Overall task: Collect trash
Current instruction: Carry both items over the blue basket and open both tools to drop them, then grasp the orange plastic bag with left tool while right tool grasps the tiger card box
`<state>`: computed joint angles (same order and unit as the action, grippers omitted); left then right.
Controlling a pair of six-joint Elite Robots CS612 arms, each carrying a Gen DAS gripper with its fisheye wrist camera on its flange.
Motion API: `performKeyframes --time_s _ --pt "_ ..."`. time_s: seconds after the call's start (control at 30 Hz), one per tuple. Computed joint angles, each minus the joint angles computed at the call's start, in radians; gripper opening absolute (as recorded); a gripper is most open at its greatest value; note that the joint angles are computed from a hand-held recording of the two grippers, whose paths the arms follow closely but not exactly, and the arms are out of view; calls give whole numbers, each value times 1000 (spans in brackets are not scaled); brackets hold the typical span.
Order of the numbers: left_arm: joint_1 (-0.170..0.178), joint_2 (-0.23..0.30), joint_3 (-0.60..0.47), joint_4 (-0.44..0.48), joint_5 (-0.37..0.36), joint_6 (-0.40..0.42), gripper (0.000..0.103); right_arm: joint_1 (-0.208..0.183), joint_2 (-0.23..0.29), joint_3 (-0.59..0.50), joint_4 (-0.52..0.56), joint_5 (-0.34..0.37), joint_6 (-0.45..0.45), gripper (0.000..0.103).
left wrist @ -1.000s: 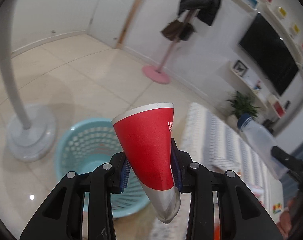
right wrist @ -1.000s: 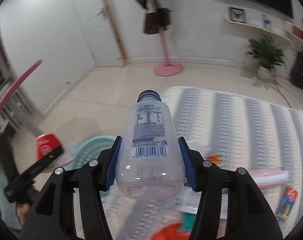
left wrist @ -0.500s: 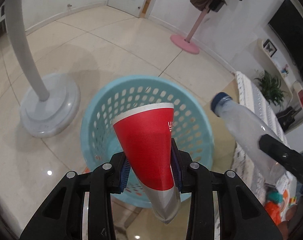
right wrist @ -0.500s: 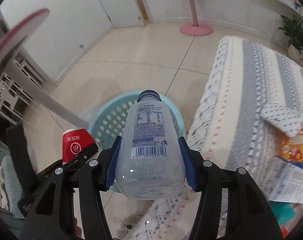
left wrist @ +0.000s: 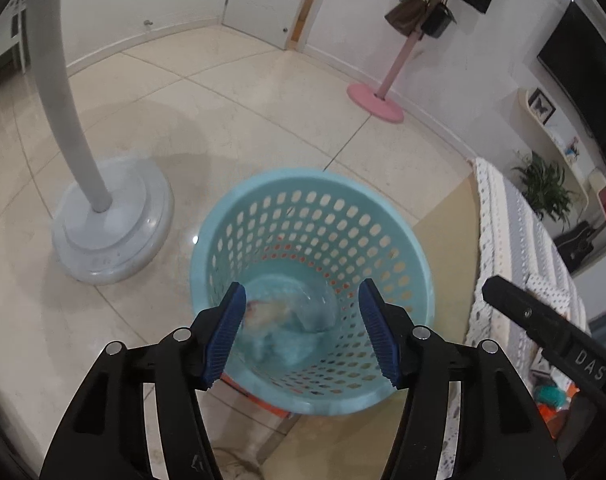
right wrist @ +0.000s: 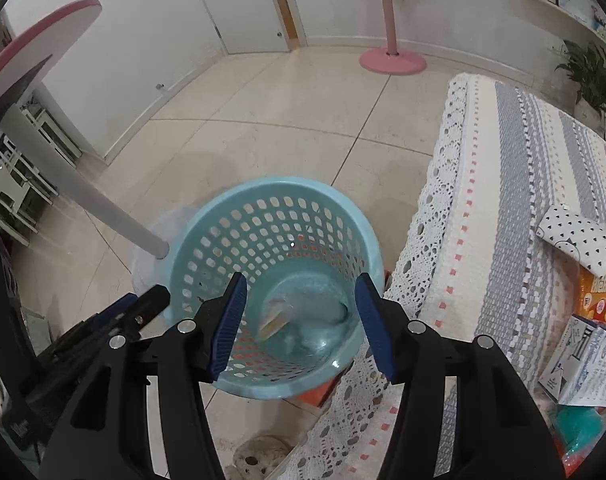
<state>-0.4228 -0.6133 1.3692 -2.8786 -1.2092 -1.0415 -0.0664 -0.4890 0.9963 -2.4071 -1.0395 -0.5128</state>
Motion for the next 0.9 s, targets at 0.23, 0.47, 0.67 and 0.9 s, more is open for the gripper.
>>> performKeyframes --time_s 0.23,0.47,0.67,0.9 --pt "-23 -24 25 -91 71 16 57 -14 -34 69 -77 17 -11 53" --pt "-81 -52 39 -245 175 142 64 -67 -94 154 -208 91 8 53" --pt "-136 -31 -10 -358 153 327 71 -144 -157 263 -429 116 47 53" --pt "-157 23 -126 -239 -77 366 77 -240 -186 326 -565 44 52 53"
